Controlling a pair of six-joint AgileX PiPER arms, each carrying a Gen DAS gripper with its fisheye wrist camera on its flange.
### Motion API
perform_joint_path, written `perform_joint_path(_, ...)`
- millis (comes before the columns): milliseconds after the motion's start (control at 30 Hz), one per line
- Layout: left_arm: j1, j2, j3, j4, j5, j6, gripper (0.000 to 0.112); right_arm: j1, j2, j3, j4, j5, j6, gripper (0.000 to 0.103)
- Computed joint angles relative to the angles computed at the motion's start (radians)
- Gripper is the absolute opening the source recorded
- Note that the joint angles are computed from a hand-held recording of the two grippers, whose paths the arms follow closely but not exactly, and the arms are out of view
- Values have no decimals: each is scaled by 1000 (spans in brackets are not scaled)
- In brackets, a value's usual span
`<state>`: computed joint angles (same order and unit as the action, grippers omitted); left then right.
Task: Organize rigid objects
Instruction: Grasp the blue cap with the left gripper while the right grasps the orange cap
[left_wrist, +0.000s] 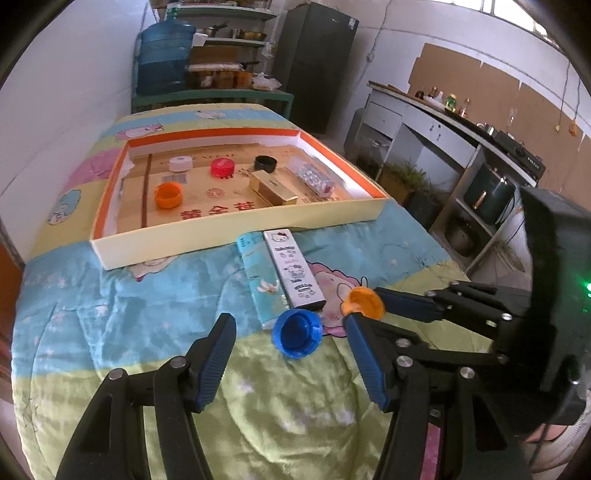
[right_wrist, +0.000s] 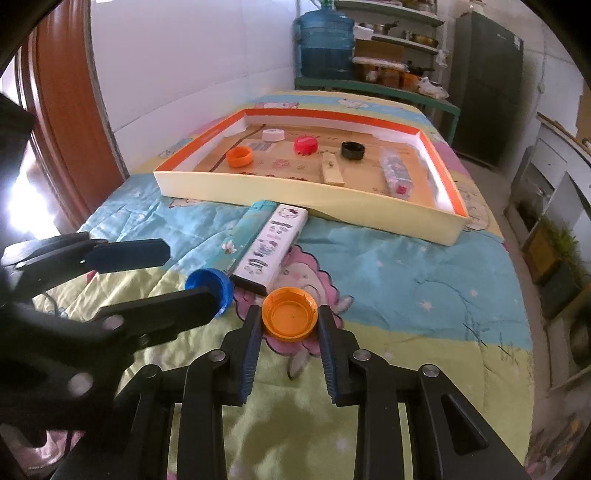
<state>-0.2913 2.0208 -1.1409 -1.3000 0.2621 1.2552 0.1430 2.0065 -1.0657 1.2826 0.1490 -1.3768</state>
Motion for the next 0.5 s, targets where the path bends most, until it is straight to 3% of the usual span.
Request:
perform_joint_path(267,-44,41,-45,188,-43,-217,61,-40,-33,73,225,3,-222,30)
perform_joint_path(400,-65,46,-37,350,-109,-377,40,-64,-42,92,332,36,-322,30)
perform_joint_path(500,-61,42,-26,289,-111,-314,32,-83,-61,105,404,60,-387,30)
